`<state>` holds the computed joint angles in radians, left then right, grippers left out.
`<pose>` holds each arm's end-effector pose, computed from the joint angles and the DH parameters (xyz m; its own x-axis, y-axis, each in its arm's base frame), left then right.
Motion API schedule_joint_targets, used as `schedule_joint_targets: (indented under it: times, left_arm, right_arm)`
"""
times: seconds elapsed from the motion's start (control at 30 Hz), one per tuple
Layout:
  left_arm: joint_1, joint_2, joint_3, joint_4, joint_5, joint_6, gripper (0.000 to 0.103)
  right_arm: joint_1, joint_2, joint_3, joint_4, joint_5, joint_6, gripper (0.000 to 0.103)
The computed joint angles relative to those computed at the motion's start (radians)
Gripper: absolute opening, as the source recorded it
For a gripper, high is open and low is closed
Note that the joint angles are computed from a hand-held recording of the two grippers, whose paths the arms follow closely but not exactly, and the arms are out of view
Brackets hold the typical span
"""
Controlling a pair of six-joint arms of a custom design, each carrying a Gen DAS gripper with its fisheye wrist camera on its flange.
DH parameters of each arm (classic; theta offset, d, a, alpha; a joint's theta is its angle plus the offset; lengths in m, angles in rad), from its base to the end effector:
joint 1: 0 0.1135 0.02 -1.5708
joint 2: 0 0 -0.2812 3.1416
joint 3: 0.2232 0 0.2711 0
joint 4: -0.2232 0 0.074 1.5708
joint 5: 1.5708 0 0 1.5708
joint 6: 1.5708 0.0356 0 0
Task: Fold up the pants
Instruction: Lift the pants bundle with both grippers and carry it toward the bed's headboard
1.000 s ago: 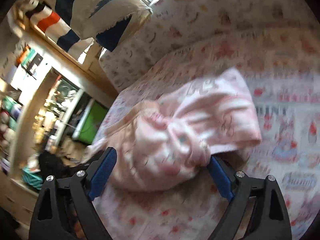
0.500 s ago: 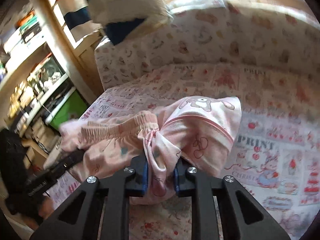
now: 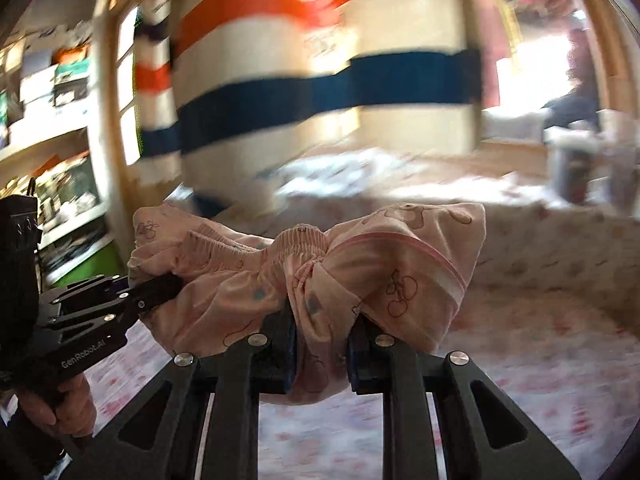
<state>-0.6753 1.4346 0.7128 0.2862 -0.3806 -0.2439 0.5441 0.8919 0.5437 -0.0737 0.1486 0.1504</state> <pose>0.2557 -0.1878 0.2173 -0.3963 0.0301 -0.9176 0.2286 0.9712 -0.0668 0.1842 0.1053 0.2538 -0.4058 -0.0723 -0.9111 -0.3394 0.9375 0.0768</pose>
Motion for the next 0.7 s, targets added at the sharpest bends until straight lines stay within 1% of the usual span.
schedule_joint_targets:
  times: [0.03,0.1,0.13,0.17,0.2,0.23,0.27,0.33,0.4,0.5,0.57,0.63,0.7]
  left_arm:
    - [-0.012,0.043,0.047,0.010,0.010,0.003,0.020]
    - [-0.046,0.134,0.152,0.025,-0.004,0.023,0.020]
    - [-0.065,0.182,0.210,0.031,-0.022,0.043,0.020]
    - [-0.083,0.235,0.269,0.041,-0.031,0.061,0.020]
    - [-0.098,0.279,0.323,0.039,-0.035,0.071,0.020]
    - [-0.108,0.332,0.390,0.027,-0.035,0.080,0.020]
    - [-0.112,0.379,0.451,0.008,-0.032,0.084,0.020]
    - [-0.116,0.468,0.564,-0.019,-0.009,0.079,0.020]
    - [-0.115,0.547,0.661,-0.034,0.023,0.077,0.020]
    - [-0.115,0.651,0.785,-0.067,0.053,0.076,0.020]
    - [-0.111,0.727,0.891,-0.138,0.077,0.061,0.020]
    - [-0.104,0.793,0.971,-0.189,0.096,0.042,0.020]
    - [-0.100,0.853,1.033,-0.223,0.107,0.029,0.020]
  right_arm:
    - [-0.055,-0.028,0.001,-0.012,-0.012,-0.023,0.019]
    - [-0.210,-0.087,0.002,-0.040,-0.095,-0.075,0.019]
    - [-0.260,-0.086,0.013,-0.043,-0.116,-0.084,0.019]
    - [-0.351,-0.096,0.025,-0.058,-0.168,-0.079,0.019]
    - [-0.404,-0.095,0.030,-0.053,-0.201,-0.064,0.019]
    - [-0.451,-0.094,0.027,-0.030,-0.225,-0.054,0.020]
    - [-0.512,-0.098,0.018,0.005,-0.243,-0.070,0.020]
    - [-0.576,-0.078,0.012,0.056,-0.236,-0.116,0.020]
    - [-0.650,-0.025,0.026,0.092,-0.255,-0.161,0.020]
    - [-0.743,0.069,0.059,0.139,-0.298,-0.187,0.019]
    - [-0.798,0.143,0.056,0.206,-0.338,-0.192,0.020]
    - [-0.821,0.246,0.053,0.272,-0.343,-0.178,0.020]
    - [-0.826,0.351,0.082,0.278,-0.330,-0.180,0.020]
